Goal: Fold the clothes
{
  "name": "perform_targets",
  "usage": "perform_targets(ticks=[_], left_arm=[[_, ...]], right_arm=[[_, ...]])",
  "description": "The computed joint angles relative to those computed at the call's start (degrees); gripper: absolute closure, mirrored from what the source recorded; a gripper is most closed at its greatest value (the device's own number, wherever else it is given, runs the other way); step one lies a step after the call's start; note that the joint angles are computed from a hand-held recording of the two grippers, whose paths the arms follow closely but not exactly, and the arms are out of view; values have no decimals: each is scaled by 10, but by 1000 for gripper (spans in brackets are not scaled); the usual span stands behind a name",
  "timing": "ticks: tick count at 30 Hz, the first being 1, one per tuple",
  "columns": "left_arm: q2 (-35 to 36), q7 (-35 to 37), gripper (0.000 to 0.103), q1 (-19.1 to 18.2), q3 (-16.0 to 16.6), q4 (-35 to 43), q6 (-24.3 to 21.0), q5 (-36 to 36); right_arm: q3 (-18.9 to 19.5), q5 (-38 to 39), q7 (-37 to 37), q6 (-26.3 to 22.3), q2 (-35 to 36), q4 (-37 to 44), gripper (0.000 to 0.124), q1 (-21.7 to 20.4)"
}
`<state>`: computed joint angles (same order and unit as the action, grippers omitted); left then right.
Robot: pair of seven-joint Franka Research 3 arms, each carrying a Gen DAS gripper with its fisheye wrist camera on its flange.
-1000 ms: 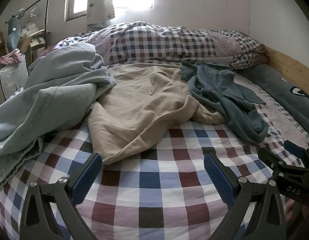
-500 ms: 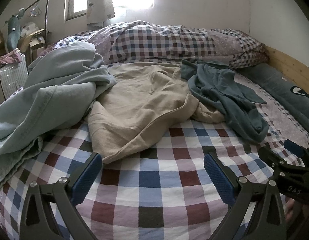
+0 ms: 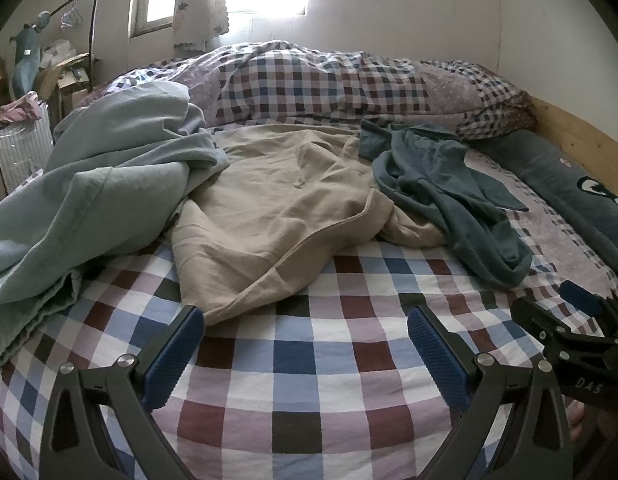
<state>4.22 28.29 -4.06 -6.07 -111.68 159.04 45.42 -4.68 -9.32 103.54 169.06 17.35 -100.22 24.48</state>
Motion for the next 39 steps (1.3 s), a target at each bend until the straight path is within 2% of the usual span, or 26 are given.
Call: perform_targets(ticks=[9, 13, 22, 29, 36, 39], left_arm=[[-2, 3, 0, 1, 0, -4, 3, -13], [-4, -6, 0, 3, 2, -8, 15, -7], [-1, 55, 0, 10, -3, -14, 28, -88], [3, 71, 0, 5, -5, -7, -6, -110], [-2, 97, 2, 17, -5, -27, 24, -196], [0, 103, 4, 15, -5, -26, 18, -195]], right_arm=[[17, 28, -29, 0, -1, -1, 23, -14], [22, 39, -47, -4, -1, 0, 34, -16], [21, 47, -56, -6, -1, -1, 41, -13], [19, 46, -54, -11, 2, 3, 42, -11], [14, 37, -43, -15, 3, 6, 42, -7], [14, 34, -41, -17, 4, 8, 42, -7]])
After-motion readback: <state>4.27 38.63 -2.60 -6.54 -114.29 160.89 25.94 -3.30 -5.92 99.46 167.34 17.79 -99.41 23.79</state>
